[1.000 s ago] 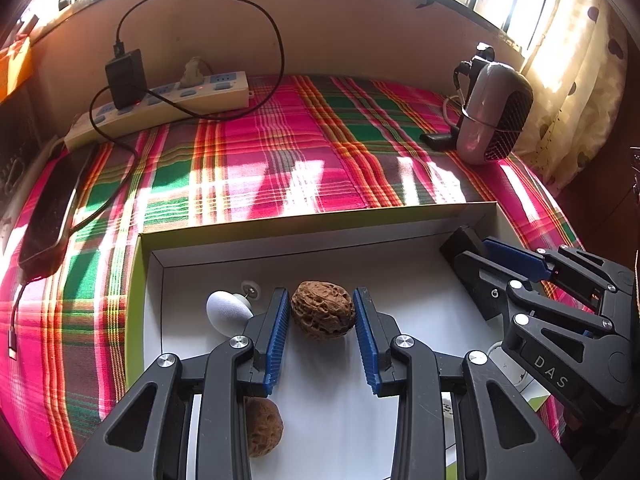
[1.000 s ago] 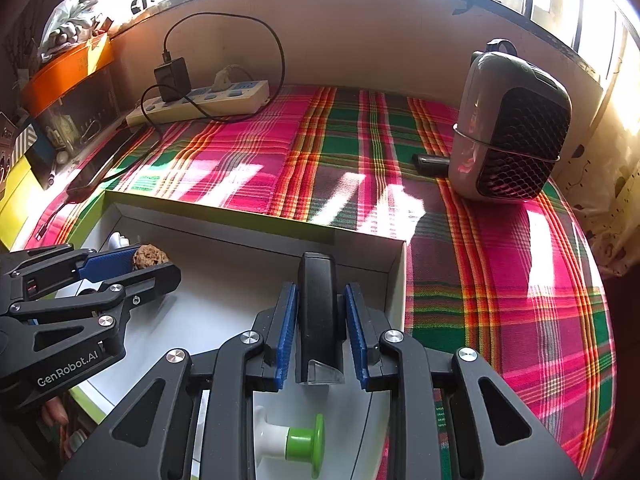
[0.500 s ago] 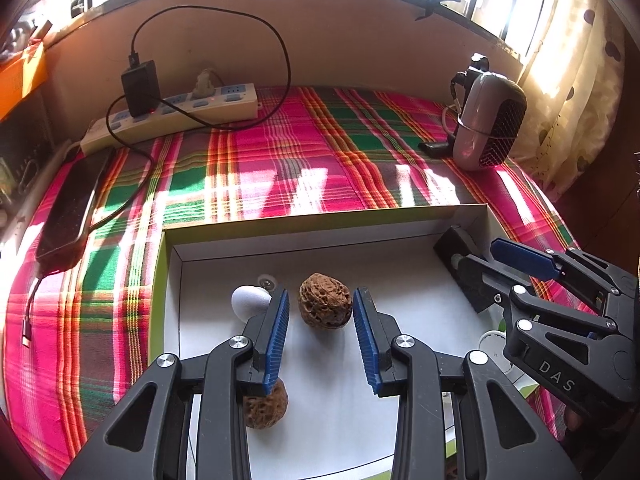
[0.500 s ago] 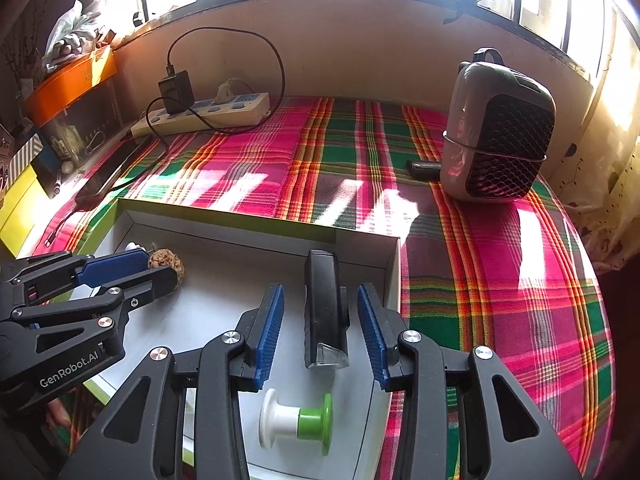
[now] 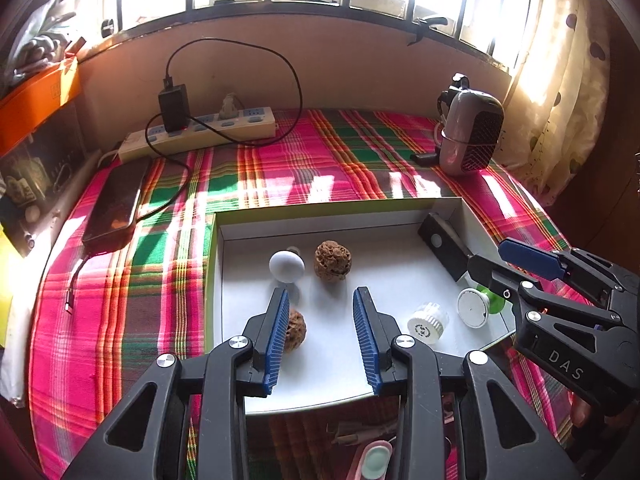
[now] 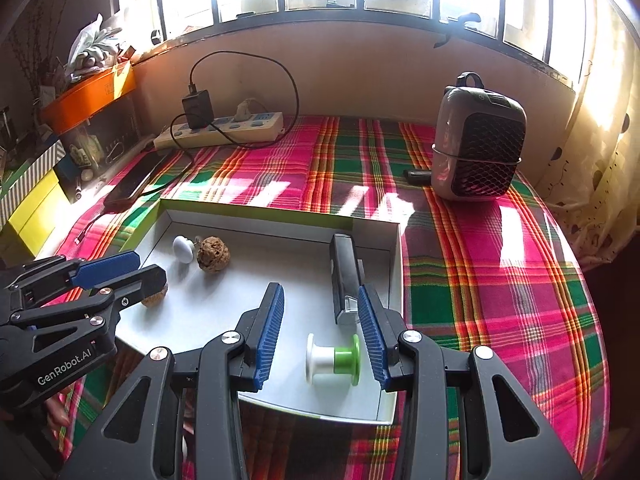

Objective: Organize objects
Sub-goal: 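Open right gripper to release the case while left gripper moves to the pink-white holder, then close left gripper on the pink-and-white holder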

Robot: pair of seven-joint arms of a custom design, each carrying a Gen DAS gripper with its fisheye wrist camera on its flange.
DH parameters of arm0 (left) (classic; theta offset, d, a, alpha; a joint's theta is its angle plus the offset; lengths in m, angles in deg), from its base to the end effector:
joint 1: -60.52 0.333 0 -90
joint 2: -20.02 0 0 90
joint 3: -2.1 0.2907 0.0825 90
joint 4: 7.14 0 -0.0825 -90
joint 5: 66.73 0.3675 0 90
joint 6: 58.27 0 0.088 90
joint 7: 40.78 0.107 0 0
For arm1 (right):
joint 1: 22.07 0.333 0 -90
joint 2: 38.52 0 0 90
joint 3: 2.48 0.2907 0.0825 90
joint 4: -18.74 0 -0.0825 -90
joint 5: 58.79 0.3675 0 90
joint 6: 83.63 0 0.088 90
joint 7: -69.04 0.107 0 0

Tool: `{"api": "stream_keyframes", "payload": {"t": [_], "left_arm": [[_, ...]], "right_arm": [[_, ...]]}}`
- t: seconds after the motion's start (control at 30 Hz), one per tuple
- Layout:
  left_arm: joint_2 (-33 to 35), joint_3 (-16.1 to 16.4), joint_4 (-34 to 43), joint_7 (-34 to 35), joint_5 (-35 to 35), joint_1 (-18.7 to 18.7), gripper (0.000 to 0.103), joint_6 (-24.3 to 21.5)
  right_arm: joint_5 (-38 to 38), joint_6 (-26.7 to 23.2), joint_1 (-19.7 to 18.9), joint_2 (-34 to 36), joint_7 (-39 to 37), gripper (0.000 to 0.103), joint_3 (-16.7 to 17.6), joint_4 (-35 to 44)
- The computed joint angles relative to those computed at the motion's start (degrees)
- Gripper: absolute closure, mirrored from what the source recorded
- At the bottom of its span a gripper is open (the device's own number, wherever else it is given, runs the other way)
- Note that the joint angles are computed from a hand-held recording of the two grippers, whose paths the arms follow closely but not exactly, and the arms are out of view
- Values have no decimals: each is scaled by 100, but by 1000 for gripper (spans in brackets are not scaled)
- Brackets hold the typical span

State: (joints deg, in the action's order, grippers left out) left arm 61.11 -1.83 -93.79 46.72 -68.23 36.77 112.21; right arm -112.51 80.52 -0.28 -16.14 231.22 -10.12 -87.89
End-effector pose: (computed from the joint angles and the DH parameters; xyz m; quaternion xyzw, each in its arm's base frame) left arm 0.6541 -0.3278 0.3201 -0.5217 0.7708 -0.3285 0.1605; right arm 0.6110 0.2076 0.3485 -0.6044 0.7023 -0.2778 0.2536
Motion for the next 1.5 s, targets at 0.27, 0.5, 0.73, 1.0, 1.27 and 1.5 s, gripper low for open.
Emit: {"api": "stream_keyframes", "payload": {"t": [0.27, 0.5, 0.73, 1.0, 1.27, 1.5], "left_arm": [[-663, -208, -1194, 166, -204, 186, 72, 543], [-1129, -691, -2143, 557, -661, 603, 72, 1008], [-1323, -1781, -2706, 1319, -1181, 1589, 72, 1198], [-1247, -2351, -2825, 2015, -1468, 1990, 71, 1088], [-1143, -1328, -2487, 1861, -1391, 947, 70, 731], [-977, -1140, -2245, 1758, -1320, 798, 70, 649]], "right_arm": [[-804, -82, 239, -411, 861, 63, -4, -488], [-1541, -134, 168, -749, 1641, 63, 245, -948], [-2090, -155, -31, -1117, 2481, 59, 507, -1489], [-2197, -256, -171, -1313, 2667, 58, 768, -1807], [-2122, -203, -213, -1286, 2578, 58, 828, -1847], [-1858, -138, -199, -1128, 2259, 58, 807, -1729]]}}
